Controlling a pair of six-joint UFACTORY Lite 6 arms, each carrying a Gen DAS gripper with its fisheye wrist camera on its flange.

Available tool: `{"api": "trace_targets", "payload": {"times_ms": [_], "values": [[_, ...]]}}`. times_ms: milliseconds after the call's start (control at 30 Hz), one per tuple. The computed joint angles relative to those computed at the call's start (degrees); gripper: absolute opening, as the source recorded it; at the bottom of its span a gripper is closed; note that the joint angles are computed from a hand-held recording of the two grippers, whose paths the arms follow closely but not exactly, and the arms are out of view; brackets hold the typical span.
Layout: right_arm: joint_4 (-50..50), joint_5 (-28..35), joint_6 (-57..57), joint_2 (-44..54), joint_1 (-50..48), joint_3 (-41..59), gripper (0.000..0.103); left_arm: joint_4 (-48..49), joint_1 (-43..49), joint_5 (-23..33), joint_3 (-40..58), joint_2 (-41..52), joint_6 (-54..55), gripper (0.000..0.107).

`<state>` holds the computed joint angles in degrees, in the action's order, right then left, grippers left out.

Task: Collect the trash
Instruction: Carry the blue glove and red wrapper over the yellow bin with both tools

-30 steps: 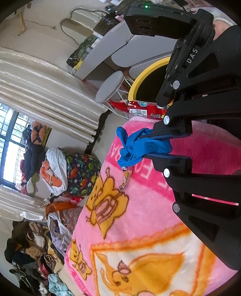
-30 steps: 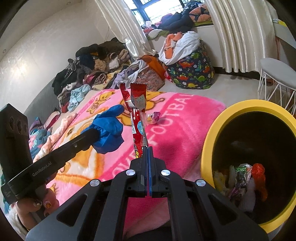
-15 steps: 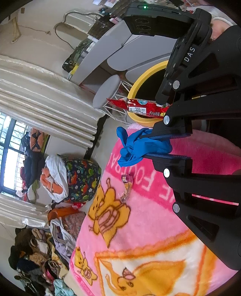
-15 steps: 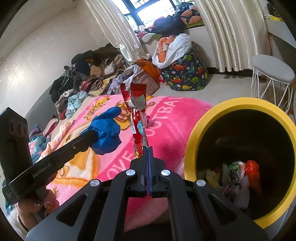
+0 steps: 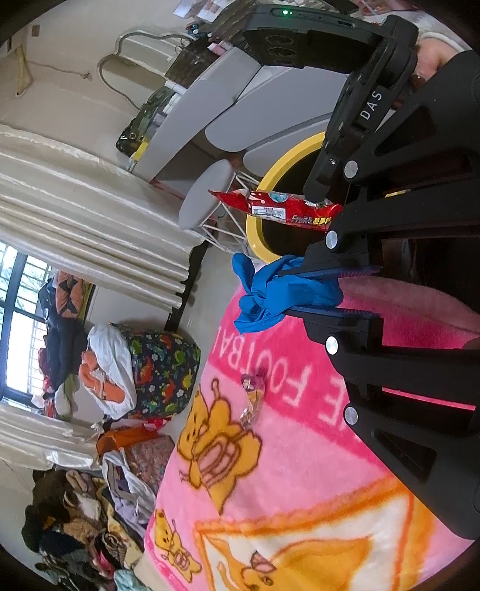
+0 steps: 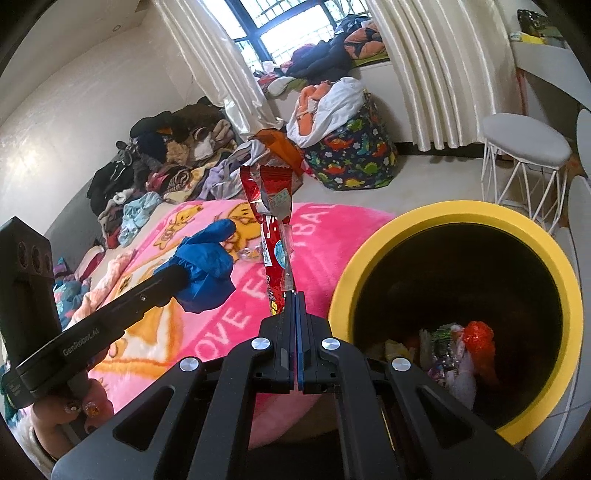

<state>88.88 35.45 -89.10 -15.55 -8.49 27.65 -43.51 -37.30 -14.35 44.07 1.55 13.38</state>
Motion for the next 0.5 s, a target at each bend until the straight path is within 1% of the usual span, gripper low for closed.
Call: {"api": "trace_targets", "payload": {"times_ms": [500], "values": [[-1.3, 3.0, -1.6, -0.6, -8.8, -1.6, 0.001, 0.3, -3.2, 0.4, 6.9, 6.7, 0.5, 0.008]]}}
